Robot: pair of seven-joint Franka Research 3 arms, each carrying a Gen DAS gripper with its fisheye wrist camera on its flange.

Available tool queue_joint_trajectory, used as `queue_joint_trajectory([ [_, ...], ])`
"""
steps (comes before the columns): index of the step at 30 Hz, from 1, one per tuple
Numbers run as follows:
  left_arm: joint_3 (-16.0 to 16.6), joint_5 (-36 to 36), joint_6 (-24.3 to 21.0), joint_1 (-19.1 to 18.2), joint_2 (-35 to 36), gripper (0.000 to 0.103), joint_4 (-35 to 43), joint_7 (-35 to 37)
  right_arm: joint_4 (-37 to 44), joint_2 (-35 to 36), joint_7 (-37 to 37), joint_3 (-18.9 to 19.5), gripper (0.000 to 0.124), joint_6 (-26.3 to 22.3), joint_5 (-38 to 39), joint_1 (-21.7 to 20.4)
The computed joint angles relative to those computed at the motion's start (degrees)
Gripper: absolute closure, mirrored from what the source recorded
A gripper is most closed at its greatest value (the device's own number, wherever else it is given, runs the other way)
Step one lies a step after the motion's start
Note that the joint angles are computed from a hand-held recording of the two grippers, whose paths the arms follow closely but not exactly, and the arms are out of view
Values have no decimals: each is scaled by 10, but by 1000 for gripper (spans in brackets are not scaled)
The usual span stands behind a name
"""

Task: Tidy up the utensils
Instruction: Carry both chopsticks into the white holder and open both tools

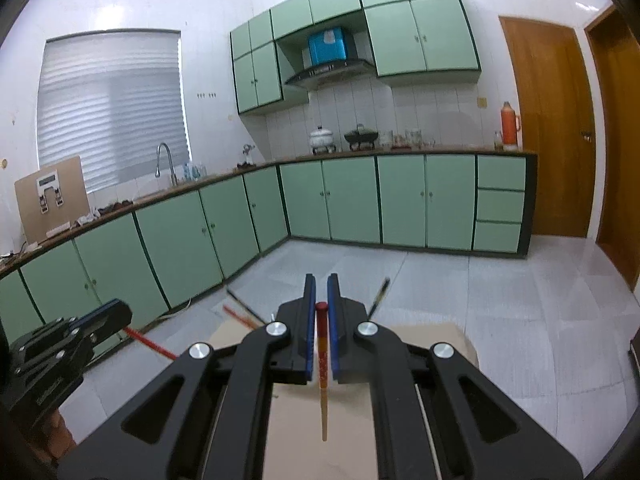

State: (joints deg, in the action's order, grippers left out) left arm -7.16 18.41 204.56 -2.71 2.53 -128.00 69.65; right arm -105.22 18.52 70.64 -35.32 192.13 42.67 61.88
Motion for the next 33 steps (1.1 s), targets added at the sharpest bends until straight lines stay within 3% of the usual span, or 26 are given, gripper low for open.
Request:
queue_joint_trajectory([
  [3, 1, 10, -1, 4, 6, 98, 23, -11, 43, 19, 5, 16, 119, -3, -14, -30],
  [11, 2, 20, -13, 4, 45, 98, 107, -10, 174, 97, 79, 0, 119, -45, -73, -74],
  [13, -6, 44, -30, 13, 62, 98, 136, -28, 212, 127, 104, -15, 119, -58, -86, -82],
  [17, -27, 88, -79, 35, 108, 98, 205, -62, 295, 183, 146, 4, 119, -82, -109, -136],
  [21, -101, 118, -132, 98, 159, 98, 268, -70, 372, 240, 185, 27, 119, -115, -132, -186],
  [24, -91, 98, -149, 82, 193, 98, 301, -48, 417, 273, 208, 45, 119, -145, -151, -216],
  [29, -109, 64, -184, 82, 252, 98, 360, -3, 441, 297, 231, 76, 119, -180, -187, -241],
  [33, -125, 37, -212, 85, 286, 96, 395, 37, 400, 278, 243, 87, 109, -168, -216, -238],
])
